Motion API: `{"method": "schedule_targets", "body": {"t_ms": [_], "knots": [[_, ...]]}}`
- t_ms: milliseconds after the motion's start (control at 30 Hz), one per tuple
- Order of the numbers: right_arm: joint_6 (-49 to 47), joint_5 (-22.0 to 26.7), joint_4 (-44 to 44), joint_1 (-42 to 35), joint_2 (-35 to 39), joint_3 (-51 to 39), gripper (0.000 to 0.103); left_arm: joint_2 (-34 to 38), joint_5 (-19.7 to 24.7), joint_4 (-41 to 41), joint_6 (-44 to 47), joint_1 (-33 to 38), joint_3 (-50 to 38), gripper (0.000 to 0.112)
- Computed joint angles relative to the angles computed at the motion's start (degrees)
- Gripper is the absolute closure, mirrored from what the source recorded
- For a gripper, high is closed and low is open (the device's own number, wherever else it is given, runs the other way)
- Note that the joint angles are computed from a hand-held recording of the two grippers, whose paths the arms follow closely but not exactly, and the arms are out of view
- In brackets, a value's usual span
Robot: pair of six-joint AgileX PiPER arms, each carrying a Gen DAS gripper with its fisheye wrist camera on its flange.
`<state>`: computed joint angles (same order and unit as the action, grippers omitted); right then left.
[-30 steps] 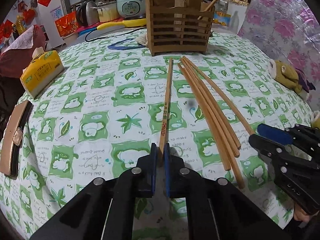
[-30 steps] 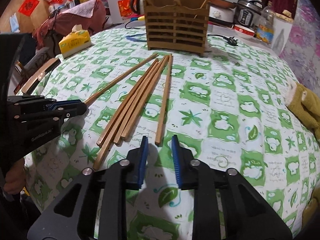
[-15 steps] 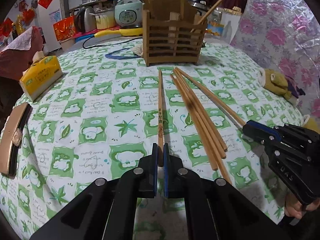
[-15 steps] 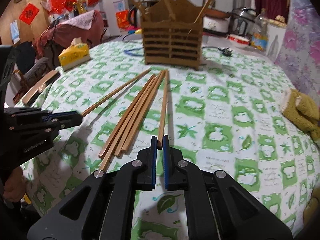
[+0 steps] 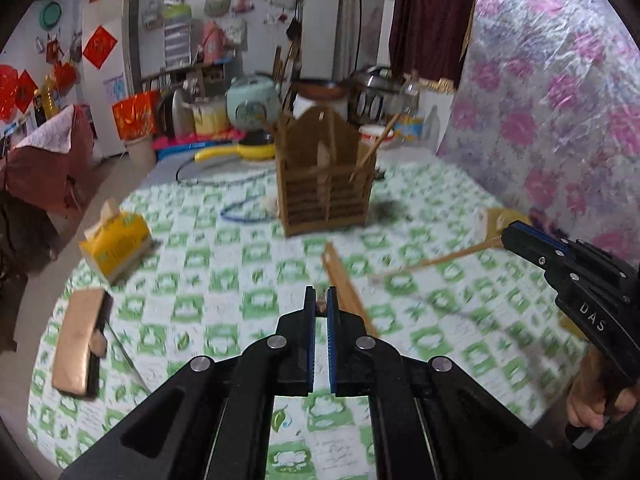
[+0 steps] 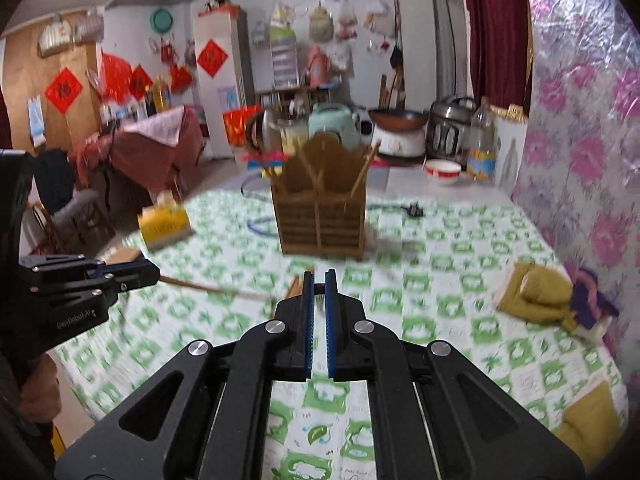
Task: Organize utensils
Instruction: 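Lift both chopsticks and drop them into the wooden holder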
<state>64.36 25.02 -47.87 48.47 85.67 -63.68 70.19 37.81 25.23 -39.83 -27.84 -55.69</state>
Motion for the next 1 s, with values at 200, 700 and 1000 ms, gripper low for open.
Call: {"method": "schedule_targets", "body": {"t_ms": [200,700,1000], "knots": [[-11.4,0.2,9.6,-2.7,0.6,-5.8,0.097,2.7,2.6,-5.0,6.9,2.3,-8.9,0.107],[-28.6,5.9,21.7,-10.4,18.8,-43.4,0.097,25.3,13.3,-11.6,20.6,11.4,-52.1,0.107],[-26.7,8.4,17.8,-12.1,39.1,-70.3,0.097,40.9,12.2,-19.8,25.2,16.8,-66.0,0.107]]}}
